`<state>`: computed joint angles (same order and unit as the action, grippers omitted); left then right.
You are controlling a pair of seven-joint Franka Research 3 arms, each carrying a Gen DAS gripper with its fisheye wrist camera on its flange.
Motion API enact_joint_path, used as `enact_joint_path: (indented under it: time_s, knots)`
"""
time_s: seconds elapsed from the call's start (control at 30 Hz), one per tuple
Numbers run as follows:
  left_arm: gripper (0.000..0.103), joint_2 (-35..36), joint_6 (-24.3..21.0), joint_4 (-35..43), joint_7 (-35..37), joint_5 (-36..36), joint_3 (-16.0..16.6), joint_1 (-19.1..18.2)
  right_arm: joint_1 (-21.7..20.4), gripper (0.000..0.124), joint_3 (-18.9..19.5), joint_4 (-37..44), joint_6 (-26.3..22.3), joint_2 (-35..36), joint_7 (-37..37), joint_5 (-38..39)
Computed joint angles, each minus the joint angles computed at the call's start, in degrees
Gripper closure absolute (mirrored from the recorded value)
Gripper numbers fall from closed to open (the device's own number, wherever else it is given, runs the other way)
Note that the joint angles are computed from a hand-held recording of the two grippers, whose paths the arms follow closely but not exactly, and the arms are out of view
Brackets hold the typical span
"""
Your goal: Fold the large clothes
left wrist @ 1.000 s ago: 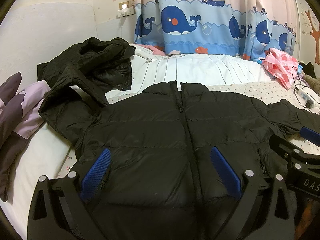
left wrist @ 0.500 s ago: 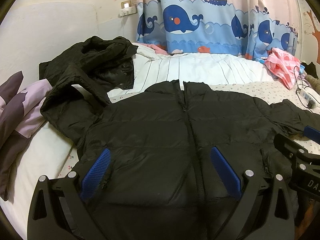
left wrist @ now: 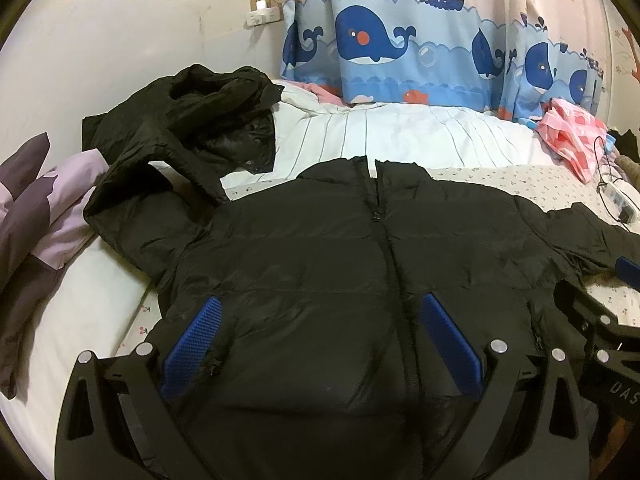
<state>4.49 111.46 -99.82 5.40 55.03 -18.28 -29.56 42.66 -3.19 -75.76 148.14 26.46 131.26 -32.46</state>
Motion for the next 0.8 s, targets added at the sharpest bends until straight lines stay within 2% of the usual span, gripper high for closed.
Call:
enact_joint_path:
  time_s: [0.4,0.8]
  knots:
    - [0.007,-0.9,0.7,-1.0,-0.4,-1.0,0.1,0.8,-1.2,0.027,1.6,1.5,-0.7,1.4,-4.4,5.1]
    - [0.007,-1.5,1.1,-1.7,-0.2,-0.9,-0.1,1.3,-1.2,0.027,1.6,1.9,-1.1,1.7,-7.2,8.9]
